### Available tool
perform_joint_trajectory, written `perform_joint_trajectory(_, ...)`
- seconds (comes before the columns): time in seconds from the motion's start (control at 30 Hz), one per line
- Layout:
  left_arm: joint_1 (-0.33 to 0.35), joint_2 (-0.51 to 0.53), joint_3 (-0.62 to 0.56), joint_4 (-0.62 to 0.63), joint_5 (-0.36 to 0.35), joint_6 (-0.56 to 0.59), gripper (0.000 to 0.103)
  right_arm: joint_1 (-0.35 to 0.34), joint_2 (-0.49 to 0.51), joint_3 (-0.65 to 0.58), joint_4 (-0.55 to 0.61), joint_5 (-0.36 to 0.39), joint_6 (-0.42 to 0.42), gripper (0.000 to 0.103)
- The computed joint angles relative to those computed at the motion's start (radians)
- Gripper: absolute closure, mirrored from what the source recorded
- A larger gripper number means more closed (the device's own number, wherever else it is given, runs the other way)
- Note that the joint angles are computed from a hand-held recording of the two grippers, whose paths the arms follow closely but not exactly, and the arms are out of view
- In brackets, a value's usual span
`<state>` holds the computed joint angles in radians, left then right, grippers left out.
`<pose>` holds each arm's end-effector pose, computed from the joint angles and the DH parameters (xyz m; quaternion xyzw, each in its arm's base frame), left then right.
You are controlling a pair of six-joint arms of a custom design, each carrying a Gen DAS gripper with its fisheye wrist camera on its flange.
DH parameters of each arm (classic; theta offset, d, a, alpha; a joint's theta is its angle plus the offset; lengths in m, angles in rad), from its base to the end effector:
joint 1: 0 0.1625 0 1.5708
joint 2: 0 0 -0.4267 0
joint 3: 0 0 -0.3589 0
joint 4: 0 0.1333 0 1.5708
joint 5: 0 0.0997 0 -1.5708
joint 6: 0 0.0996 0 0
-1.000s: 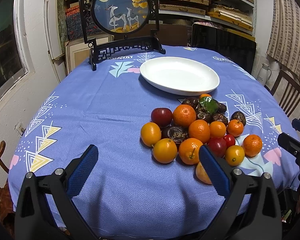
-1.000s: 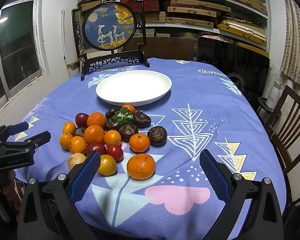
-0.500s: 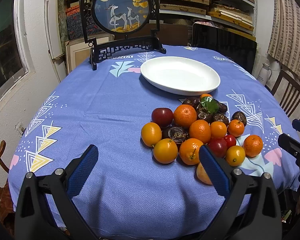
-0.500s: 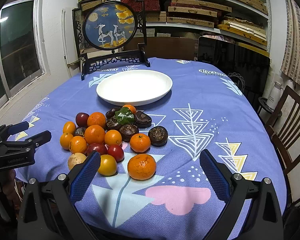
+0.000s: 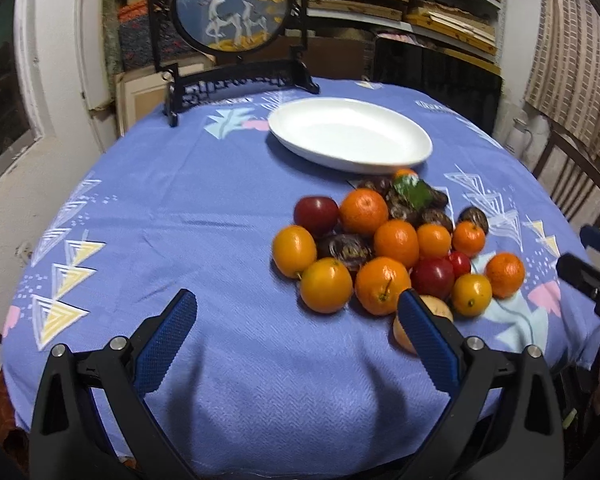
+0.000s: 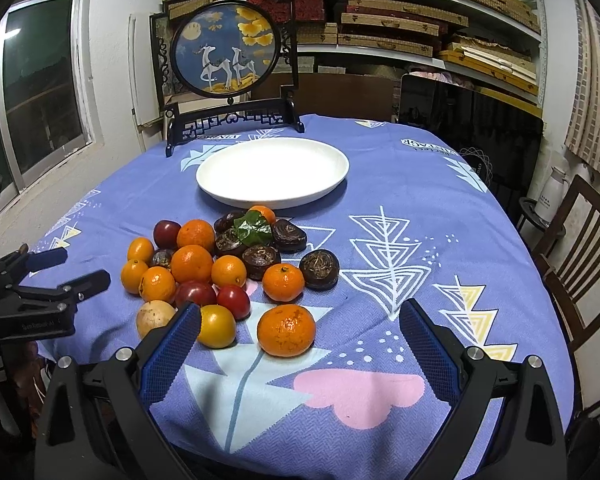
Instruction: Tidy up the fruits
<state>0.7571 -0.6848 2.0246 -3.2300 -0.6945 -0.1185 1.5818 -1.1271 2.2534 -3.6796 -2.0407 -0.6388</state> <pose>-0.2392 -0.5147 0.0538 0.2411 0.8635 -0.3169 0.3095 0.0933 -0.4657 0.2575 0.1697 -0.8477 0.3730 0.3369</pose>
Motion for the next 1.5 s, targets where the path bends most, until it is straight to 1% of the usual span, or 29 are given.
perform_joint_trajectory(0.1,0.015,0.015,-0.005,-0.019,-0.002,0.023,0.005,-0.009,0.002,-0.003,0.009,-0.003,0.007,0.004)
perform_joint_trajectory(0.17,0.024,0.021,-0.006,-0.044,-0.019,0.047,0.005,-0.017,0.001,-0.006,0.015,-0.006,0.011,0.004)
perform_joint_trajectory(0.23,0.032,0.030,-0.012,-0.062,-0.030,0.071,0.008,-0.023,0.002,-0.006,0.017,-0.007,0.014,0.004)
perform_joint_trajectory(0.27,0.037,0.036,-0.020,-0.053,-0.026,0.074,0.013,-0.026,0.002,-0.007,0.020,-0.007,0.016,0.004)
perform_joint_trajectory(0.3,0.042,0.038,-0.027,-0.039,-0.029,0.071,0.016,-0.030,0.002,-0.009,0.022,-0.008,0.018,0.004)
perform_joint_trajectory(0.37,0.063,0.046,-0.050,0.002,-0.056,0.062,0.025,-0.033,0.002,-0.011,0.029,-0.010,0.023,0.004)
perform_joint_trajectory(0.47,0.083,0.061,-0.082,0.036,-0.084,0.069,0.034,-0.035,0.007,-0.016,0.034,-0.016,0.025,0.004)
perform_joint_trajectory(0.5,0.086,0.067,-0.086,0.029,-0.095,0.079,0.036,-0.036,0.008,-0.018,0.036,-0.017,0.024,0.004)
perform_joint_trajectory(0.6,0.083,0.095,-0.106,0.002,-0.081,0.126,0.046,-0.040,0.011,-0.022,0.039,-0.021,0.023,0.004)
perform_joint_trajectory(0.63,0.086,0.103,-0.112,-0.011,-0.097,0.149,0.054,-0.041,0.012,-0.023,0.041,-0.022,0.023,0.004)
perform_joint_trajectory(0.67,0.090,0.104,-0.113,-0.015,-0.117,0.156,0.065,-0.043,0.011,-0.024,0.044,-0.023,0.021,0.004)
perform_joint_trajectory(0.7,0.095,0.104,-0.117,-0.007,-0.144,0.162,0.067,-0.044,0.013,-0.026,0.045,-0.026,0.018,0.004)
perform_joint_trajectory(0.77,0.090,0.112,-0.111,-0.037,-0.140,0.182,0.068,-0.047,0.021,-0.029,0.048,-0.036,0.004,0.004)
perform_joint_trajectory(0.83,0.090,0.097,-0.094,-0.041,-0.163,0.174,0.068,-0.053,0.026,-0.030,0.066,-0.035,-0.014,0.004)
perform_joint_trajectory(0.9,0.084,0.079,-0.066,-0.072,-0.180,0.175,0.068,-0.056,0.033,-0.035,0.087,-0.033,-0.030,0.004)
perform_joint_trajectory(0.93,0.079,0.071,-0.053,-0.086,-0.180,0.174,0.068,-0.057,0.036,-0.036,0.088,-0.030,-0.035,0.009)
perform_joint_trajectory(0.97,0.075,0.064,-0.043,-0.100,-0.179,0.176,0.068,-0.061,0.036,-0.033,0.088,-0.008,-0.047,0.015)
perform_joint_trajectory(1.0,0.070,0.058,-0.034,-0.107,-0.180,0.174,0.068,-0.064,0.038,-0.035,0.094,0.006,-0.057,0.016)
perform_joint_trajectory(1.1,0.063,0.041,-0.014,-0.120,-0.180,0.169,0.068,-0.056,0.075,-0.065,0.107,-0.029,-0.071,0.019)
perform_joint_trajectory(1.17,0.062,0.036,-0.010,-0.121,-0.177,0.170,0.068,-0.053,0.097,-0.086,0.116,-0.048,-0.075,0.025)
perform_joint_trajectory(1.2,0.063,0.035,-0.011,-0.118,-0.176,0.167,0.068,-0.053,0.105,-0.096,0.130,-0.052,-0.071,0.035)
perform_joint_trajectory(1.23,0.065,0.035,-0.014,-0.112,-0.175,0.161,0.068,-0.057,0.102,-0.104,0.162,-0.042,-0.057,0.049)
perform_joint_trajectory(1.27,0.068,0.032,-0.015,-0.106,-0.176,0.160,0.068,-0.063,0.093,-0.107,0.194,-0.022,-0.041,0.058)
perform_joint_trajectory(1.37,0.076,0.021,-0.019,-0.089,-0.188,0.145,0.068,-0.066,0.074,-0.107,0.230,0.002,-0.015,0.058)
perform_joint_trajectory(1.43,0.075,0.012,-0.028,-0.079,-0.197,0.144,0.068,-0.076,0.028,-0.108,0.304,0.059,0.030,0.058)
perform_joint_trajectory(1.5,0.071,0.005,-0.049,-0.063,-0.206,0.158,0.068,-0.080,-0.005,-0.124,0.367,0.096,0.057,0.058)
